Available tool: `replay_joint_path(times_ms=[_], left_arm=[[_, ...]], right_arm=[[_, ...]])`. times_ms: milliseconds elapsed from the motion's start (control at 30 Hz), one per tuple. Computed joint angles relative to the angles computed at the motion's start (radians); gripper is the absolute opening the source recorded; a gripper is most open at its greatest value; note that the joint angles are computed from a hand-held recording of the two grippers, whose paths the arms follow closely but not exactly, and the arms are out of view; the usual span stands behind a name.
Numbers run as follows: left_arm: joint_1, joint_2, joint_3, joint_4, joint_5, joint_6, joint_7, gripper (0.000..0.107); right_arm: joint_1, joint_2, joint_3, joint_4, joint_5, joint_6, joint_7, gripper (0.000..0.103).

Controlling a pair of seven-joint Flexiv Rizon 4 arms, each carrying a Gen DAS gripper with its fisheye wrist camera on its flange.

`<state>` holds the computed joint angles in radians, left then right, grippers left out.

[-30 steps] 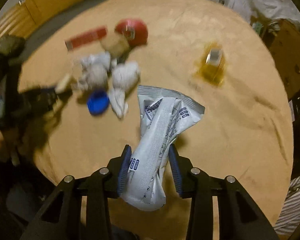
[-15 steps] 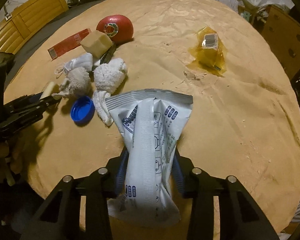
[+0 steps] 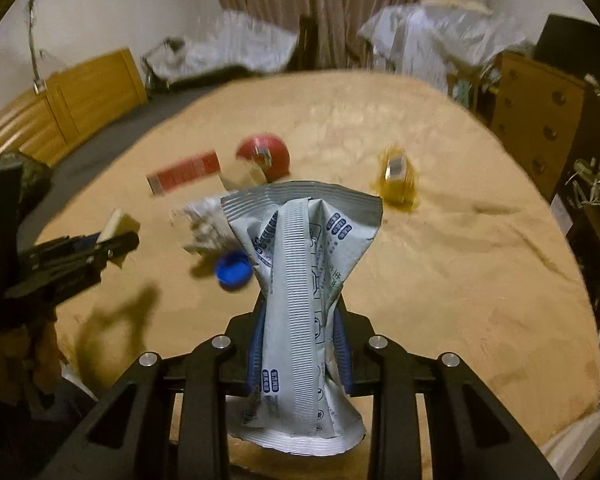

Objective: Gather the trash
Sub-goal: 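Carry the yellow sponge with the left tool while the right tool carries the foil pouch to the bucket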

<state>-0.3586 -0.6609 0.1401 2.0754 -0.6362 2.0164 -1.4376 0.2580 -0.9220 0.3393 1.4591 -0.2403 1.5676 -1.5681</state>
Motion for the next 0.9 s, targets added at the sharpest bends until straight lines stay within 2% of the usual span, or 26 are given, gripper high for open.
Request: replay_joint_path(times_ms=[133, 300, 433, 600, 900], left_arm=[[-0.113, 0.036, 0.037, 0.031, -0.083, 0.080, 0.036, 0.030], [-0.249, 0.051, 0.051, 0.041, -0.273, 0.238, 0.143, 0.030], [-0.301, 0.049, 0.032, 0.047, -0.371, 0.381, 0.204, 0.030], [-0.297, 0.058, -0.017, 0.073, -0.406, 0.498, 0.220, 0.030], [-0.218, 0.088, -0.131, 0.100, -0.419, 0.545, 0.246, 0.030]], right_arm=[[0.063, 0.084, -0.092, 0.135, 0.021, 0.190, 0.039, 0.031], [0.152, 0.161, -0.202, 0.280, 0.052, 0.425, 0.070, 0.031], [0.187, 0.199, -0.239, 0.372, 0.075, 0.574, 0.078, 0.032], [0.184, 0.235, -0.236, 0.455, 0.076, 0.679, 0.090, 0.033], [0.179, 0.297, -0.231, 0.544, 0.061, 0.708, 0.095, 0.033]])
